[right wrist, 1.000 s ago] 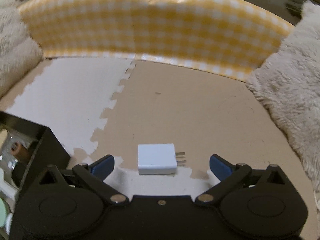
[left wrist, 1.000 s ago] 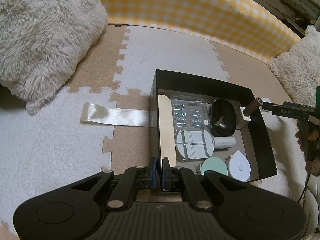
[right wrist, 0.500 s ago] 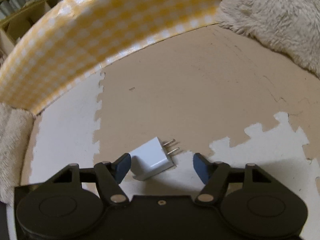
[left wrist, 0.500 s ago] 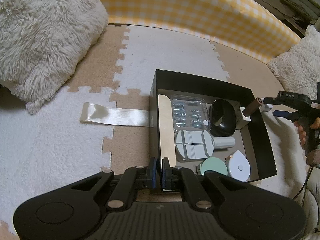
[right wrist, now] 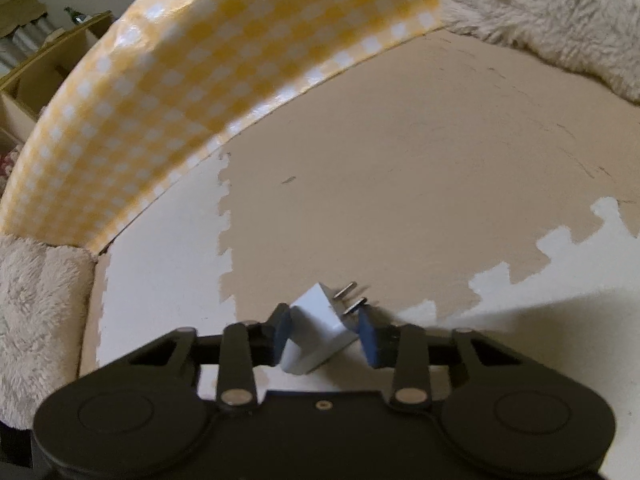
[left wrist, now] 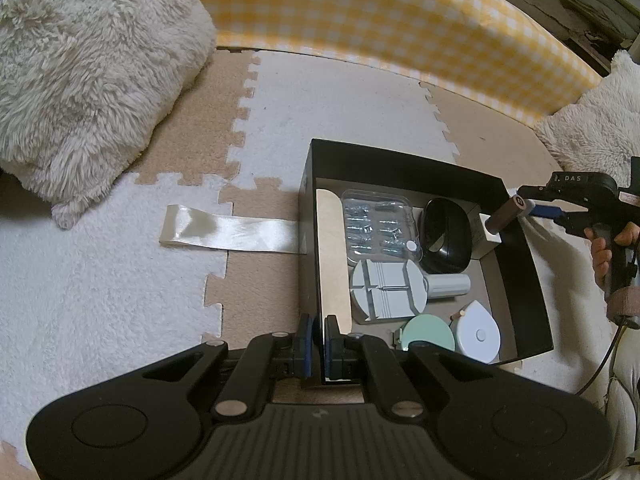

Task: Organize rigid objects
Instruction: 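Move the right tool to the white USB charger and grasp it, then carry the white charger into the box and open the right gripper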

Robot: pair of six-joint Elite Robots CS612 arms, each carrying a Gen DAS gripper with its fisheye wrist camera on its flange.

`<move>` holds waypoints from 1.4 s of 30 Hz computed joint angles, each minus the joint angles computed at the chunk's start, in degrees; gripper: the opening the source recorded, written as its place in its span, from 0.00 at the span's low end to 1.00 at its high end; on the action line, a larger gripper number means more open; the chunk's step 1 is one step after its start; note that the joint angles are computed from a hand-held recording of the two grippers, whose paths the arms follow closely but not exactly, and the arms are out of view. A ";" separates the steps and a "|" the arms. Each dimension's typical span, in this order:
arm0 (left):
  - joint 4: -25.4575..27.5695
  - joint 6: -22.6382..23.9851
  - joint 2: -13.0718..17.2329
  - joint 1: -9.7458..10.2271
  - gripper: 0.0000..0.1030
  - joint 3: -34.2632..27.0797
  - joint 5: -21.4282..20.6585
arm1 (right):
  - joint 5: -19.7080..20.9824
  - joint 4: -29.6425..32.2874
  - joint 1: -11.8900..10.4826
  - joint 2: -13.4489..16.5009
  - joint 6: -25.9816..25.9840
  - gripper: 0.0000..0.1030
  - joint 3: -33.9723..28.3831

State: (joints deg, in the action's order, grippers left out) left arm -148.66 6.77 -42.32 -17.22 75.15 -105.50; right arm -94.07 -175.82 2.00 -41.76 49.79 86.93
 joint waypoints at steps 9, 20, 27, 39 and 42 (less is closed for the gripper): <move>-0.13 -0.08 -0.02 0.00 0.05 0.00 -0.10 | 0.11 -1.83 0.98 -0.83 -6.80 0.01 -0.22; -0.33 -0.23 -0.15 0.07 0.05 0.12 -0.37 | -5.59 4.30 2.96 -0.33 -15.45 0.46 -3.28; -0.11 -0.32 -0.18 0.09 0.05 0.05 -0.47 | -7.53 7.95 3.32 1.24 -23.99 0.47 -5.26; -0.05 -0.40 -0.15 0.12 0.05 -0.02 -0.61 | -9.19 9.38 3.92 0.29 -23.09 0.47 -5.38; -0.04 -0.38 -0.14 0.13 0.05 -0.04 -0.60 | -9.21 7.24 4.05 -1.32 -18.63 0.47 -3.83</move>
